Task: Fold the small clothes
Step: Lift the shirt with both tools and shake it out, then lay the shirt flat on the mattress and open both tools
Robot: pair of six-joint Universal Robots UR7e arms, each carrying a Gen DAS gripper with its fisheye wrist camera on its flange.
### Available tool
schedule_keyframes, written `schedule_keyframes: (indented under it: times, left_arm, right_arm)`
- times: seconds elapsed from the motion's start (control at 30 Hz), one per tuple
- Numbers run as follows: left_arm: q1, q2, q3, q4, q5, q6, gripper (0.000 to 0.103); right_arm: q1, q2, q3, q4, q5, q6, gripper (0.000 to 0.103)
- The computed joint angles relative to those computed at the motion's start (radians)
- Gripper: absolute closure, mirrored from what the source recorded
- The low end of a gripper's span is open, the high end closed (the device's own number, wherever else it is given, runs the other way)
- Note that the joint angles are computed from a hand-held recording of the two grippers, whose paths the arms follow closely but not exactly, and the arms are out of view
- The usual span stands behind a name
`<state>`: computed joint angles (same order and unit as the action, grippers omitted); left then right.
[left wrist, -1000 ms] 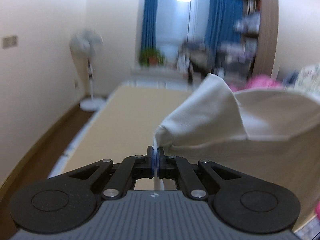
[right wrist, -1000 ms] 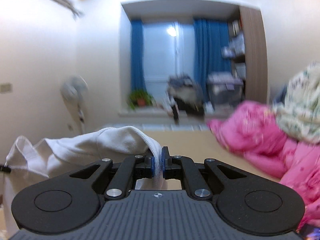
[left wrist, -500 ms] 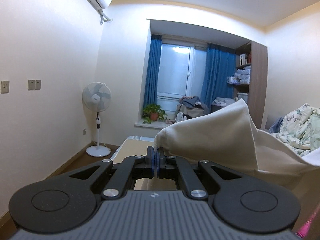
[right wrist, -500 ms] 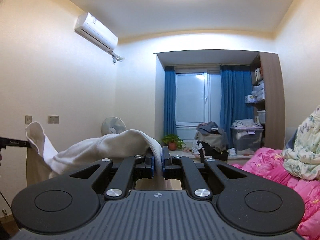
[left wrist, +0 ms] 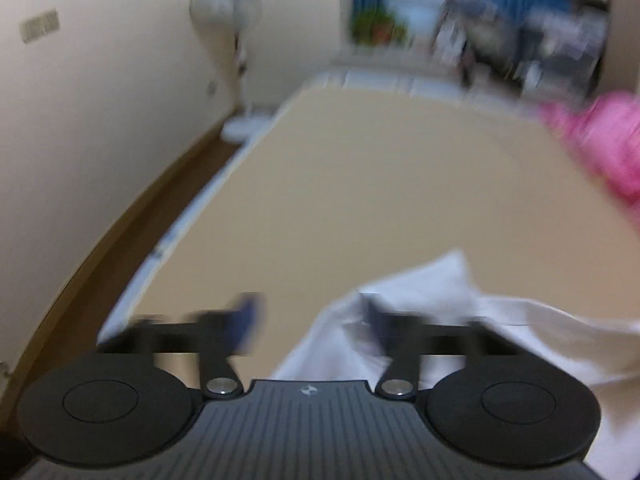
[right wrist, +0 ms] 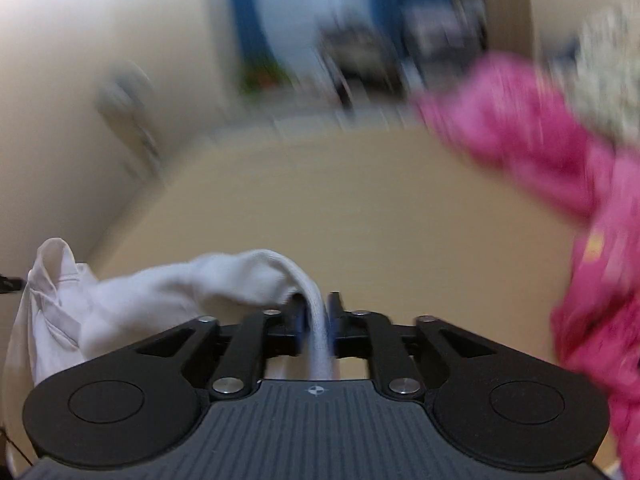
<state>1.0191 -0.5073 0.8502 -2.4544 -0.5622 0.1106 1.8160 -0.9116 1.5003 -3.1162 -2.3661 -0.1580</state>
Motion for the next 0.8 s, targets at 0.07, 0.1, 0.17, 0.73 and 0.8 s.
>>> schedule_keyframes:
  times: [0.07, 0.1, 0.17, 0.73, 0.8]
  left_arm:
    - [0.019, 0.035, -0.026, 0.110, 0.021, -0.062, 0.024]
    - [0.026, 0.013, 0.023, 0.101, -0.003, -0.053, 0.024]
    - [0.037, -0.051, 0.171, -0.001, -0.038, 0.005, 0.019]
    - [-0.032, -0.605, 1.023, 0.075, -0.070, -0.390, 0.018]
    - [-0.029, -0.612, 1.001, 0.105, -0.072, -0.413, 0.018]
  right_arm:
    - [-0.038, 0.081, -0.088, 0.097, -0.063, 0.105, 0.058]
    - [-0.051, 0.093, -0.083, 0.084, -0.046, 0.105, 0.058]
    - [-0.070, 0.070, 0.000, 0.018, 0.020, 0.082, 0.048]
    - [-0.118, -0.092, 0.613, -0.029, 0.069, 0.158, 0.091]
    - [-0.117, -0.122, 0.588, 0.018, 0.073, 0.174, 0.093]
